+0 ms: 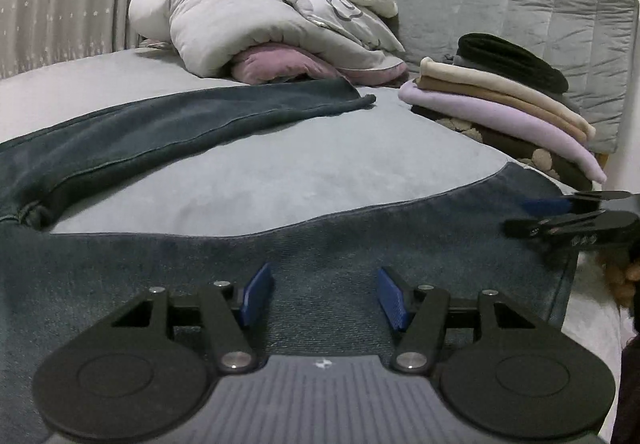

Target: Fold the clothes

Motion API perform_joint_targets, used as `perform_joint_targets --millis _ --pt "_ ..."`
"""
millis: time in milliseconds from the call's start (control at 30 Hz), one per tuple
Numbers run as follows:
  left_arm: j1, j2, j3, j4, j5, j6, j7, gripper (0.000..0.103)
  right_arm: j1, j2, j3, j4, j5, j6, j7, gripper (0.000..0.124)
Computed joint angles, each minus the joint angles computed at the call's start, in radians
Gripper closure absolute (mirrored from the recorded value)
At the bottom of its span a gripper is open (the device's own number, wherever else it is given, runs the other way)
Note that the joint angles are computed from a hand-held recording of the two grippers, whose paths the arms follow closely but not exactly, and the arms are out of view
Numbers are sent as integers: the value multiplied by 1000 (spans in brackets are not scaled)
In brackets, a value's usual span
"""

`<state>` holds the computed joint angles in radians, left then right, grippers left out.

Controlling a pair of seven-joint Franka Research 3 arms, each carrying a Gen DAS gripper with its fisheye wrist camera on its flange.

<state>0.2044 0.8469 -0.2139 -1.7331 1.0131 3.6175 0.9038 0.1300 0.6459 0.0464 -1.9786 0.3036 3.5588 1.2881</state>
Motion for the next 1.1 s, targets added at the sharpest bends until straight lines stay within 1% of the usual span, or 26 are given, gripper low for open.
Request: perform_joint_targets --millis 33,100,133,167,200,233,267,300,333,367,400,467,500,567,600,667,767,867,900,1000,1067,1100 --pt "-6 -2 6 -3 -8 3 5 45 -8 -12 -11 -20 18 9 9 54" --pt "-15 -6 15 -8 -23 6 16 44 10 -24 -48 -27 96 -2 35 52" --pt "-19 -9 19 -12 -30 7 21 44 21 -30 -69 -29 136 -9 46 48" --pt "-32 -17 32 -23 -53 12 36 44 34 -34 -91 -29 178 -19 57 50" --pt "-62 -39 61 -50 -104 16 63 44 46 -38 -111 -28 215 -28 66 51" --pt "-73 -50 70 -64 -130 16 80 44 56 -42 -120 -27 232 -29 69 52" --pt "-100 -75 97 -96 -186 19 107 44 71 -44 -131 -28 242 -18 62 52" --pt "-122 -98 123 -130 -240 28 137 44 82 -47 -132 -29 240 3 52 52" --pt "-129 -111 132 -150 -272 34 160 44 77 -51 -120 -30 229 14 47 51" --pt "-154 -134 164 -187 -335 50 197 44 73 -52 -110 -28 220 21 42 51" --pt "-164 -147 177 -209 -374 58 225 44 80 -50 -105 -20 213 27 32 50" --pt "-188 -184 222 -266 -478 72 283 44 98 -40 -104 0 218 29 13 47" --pt "-189 -197 233 -283 -517 75 302 44 107 -32 -100 20 220 21 7 47" --pt "-175 -211 232 -303 -566 81 329 44 108 -19 -85 53 216 2 7 46" --pt "-167 -223 242 -317 -608 88 338 44 110 -9 -76 77 210 -14 9 46" --pt "-160 -236 258 -326 -685 90 357 43 122 11 -79 122 208 -44 9 46" --pt "-151 -236 278 -311 -791 74 370 43 171 43 -108 198 222 -104 10 46" --pt "-194 -218 344 -272 -952 49 408 42 220 81 -151 274 230 -166 23 43" --pt "-183 -206 350 -254 -978 54 406 42 236 94 -166 300 228 -187 31 42" --pt "-107 -168 322 -176 -947 39 387 42 271 133 -205 366 214 -241 71 41" --pt "-44 -143 289 -107 -884 -14 368 42 289 174 -229 428 202 -287 119 41" --pt "-7 -121 265 -51 -839 -64 358 43 286 191 -227 455 194 -305 140 41"
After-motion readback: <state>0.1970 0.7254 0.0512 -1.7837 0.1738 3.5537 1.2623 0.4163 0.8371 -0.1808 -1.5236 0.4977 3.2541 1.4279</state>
